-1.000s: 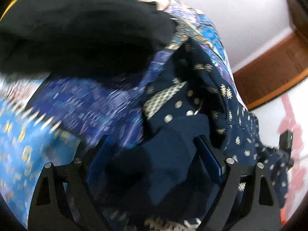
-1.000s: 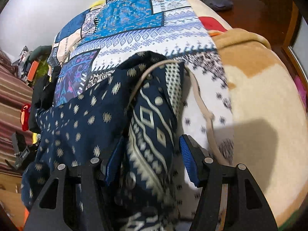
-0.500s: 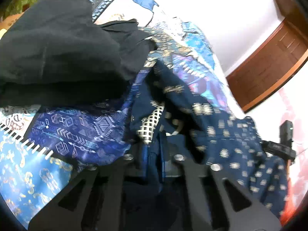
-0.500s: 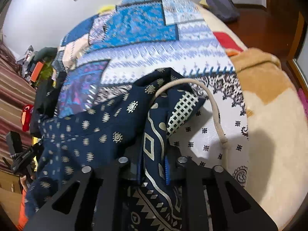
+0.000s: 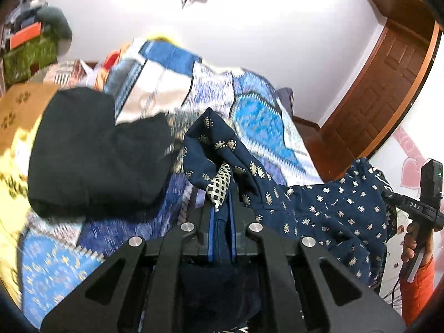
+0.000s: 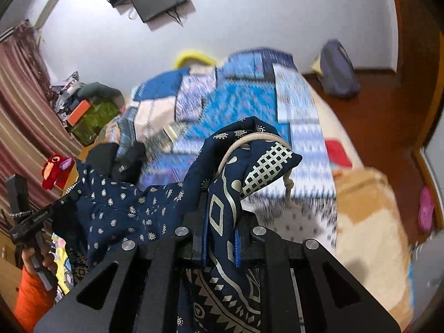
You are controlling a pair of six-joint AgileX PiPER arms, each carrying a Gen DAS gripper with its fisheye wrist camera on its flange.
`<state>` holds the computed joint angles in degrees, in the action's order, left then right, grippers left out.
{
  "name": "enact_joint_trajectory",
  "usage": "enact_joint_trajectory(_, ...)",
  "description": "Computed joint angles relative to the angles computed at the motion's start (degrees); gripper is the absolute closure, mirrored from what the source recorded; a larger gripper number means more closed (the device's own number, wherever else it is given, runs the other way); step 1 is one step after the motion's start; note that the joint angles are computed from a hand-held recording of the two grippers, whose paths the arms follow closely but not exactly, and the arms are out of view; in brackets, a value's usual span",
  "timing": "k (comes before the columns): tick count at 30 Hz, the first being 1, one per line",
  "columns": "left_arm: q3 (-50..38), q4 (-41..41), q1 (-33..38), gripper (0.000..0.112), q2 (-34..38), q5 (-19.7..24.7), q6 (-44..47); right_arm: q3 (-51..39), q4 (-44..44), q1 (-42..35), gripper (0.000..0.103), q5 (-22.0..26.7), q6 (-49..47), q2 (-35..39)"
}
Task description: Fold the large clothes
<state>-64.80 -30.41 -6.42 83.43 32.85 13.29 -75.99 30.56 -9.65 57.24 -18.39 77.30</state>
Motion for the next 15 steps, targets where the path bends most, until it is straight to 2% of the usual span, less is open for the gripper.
enact_joint_trajectory(7, -10.9, 8.2, 0.1, 0.105, 5.0, 2.4, -6.3, -9.4, -4.2, 3.9, 0.091, -2.3, 4.6, 6.8)
enact_joint_trajectory(12, -20.7, 11.0, 1.0, 0.105, 14.5, 3.8, -8.1, -14.4, -8.3, 6.6, 0.091, -4.5, 7.7, 13.9)
enact_joint_trajectory(15, -28.0, 17.0, 0.1, 0.104, 21.9, 5.6, -12.9, -17.4, -11.8, 8.0, 0.091, -5.4, 10.5, 19.4)
